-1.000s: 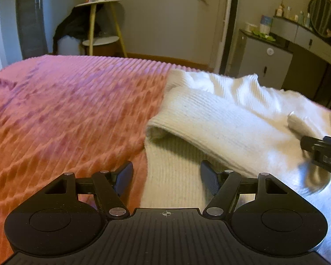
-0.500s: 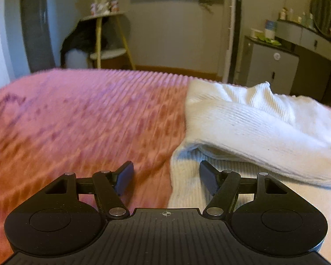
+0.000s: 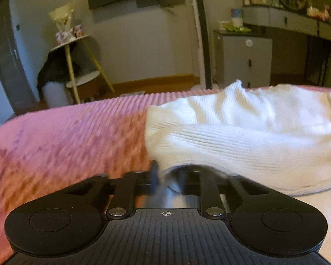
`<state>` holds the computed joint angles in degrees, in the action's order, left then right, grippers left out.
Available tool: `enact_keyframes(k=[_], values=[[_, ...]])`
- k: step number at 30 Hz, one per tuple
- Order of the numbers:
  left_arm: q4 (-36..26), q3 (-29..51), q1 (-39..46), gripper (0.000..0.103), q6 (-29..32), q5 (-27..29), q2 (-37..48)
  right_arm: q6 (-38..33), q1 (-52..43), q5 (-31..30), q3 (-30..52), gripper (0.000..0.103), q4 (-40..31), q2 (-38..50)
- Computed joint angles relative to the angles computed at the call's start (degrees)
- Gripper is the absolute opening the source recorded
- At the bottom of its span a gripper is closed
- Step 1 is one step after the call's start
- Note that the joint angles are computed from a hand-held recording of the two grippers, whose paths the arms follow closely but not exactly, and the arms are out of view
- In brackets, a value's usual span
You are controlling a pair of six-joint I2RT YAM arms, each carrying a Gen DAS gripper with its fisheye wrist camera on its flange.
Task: Fold small clothes
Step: 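Grasp the sleeve cuff with the right gripper and lift it over the body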
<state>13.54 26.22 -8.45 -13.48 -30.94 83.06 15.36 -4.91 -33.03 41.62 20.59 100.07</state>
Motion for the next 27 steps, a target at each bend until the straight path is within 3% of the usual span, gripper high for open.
enact_keyframes(k=[3,9,11,15,17,22,27], values=[[0.8,-2.1,2.6,0.015,-0.8,3.4,-3.8,-0.6,0.9,0.8,1.2,0.007,-0.1,-1.5],[0.2,-7.3,4.7,0.016,-8.2,5.8,-15.0,5.3,-1.4,-6.1,-3.0,0.007,15.9,-3.9],[-2.5,-6.2,3.9,0.018,-9.3,5.3,-12.7,3.3,-1.7,-4.5,-1.6,0.007,12.6,-1.6],[-8.6,-4.9,1.7,0.024,-12.2,4.1,-9.4,-4.7,-0.9,1.1,4.8,0.009,-3.0,4.4],[-10.8,-5.9,0.0,0.033,-14.2,2.0,-12.0,-5.0,-1.4,1.5,4.3,0.009,-3.3,5.6],[-16.5,-6.2,0.0,0.035,-16.0,2.9,-19.4,-2.2,-1.9,-0.2,3.7,0.011,-1.7,5.8],[-22.3,-3.4,-0.9,0.049,-19.7,3.3,-21.9,-0.9,-1.6,-1.4,5.2,0.017,-1.9,6.2]])
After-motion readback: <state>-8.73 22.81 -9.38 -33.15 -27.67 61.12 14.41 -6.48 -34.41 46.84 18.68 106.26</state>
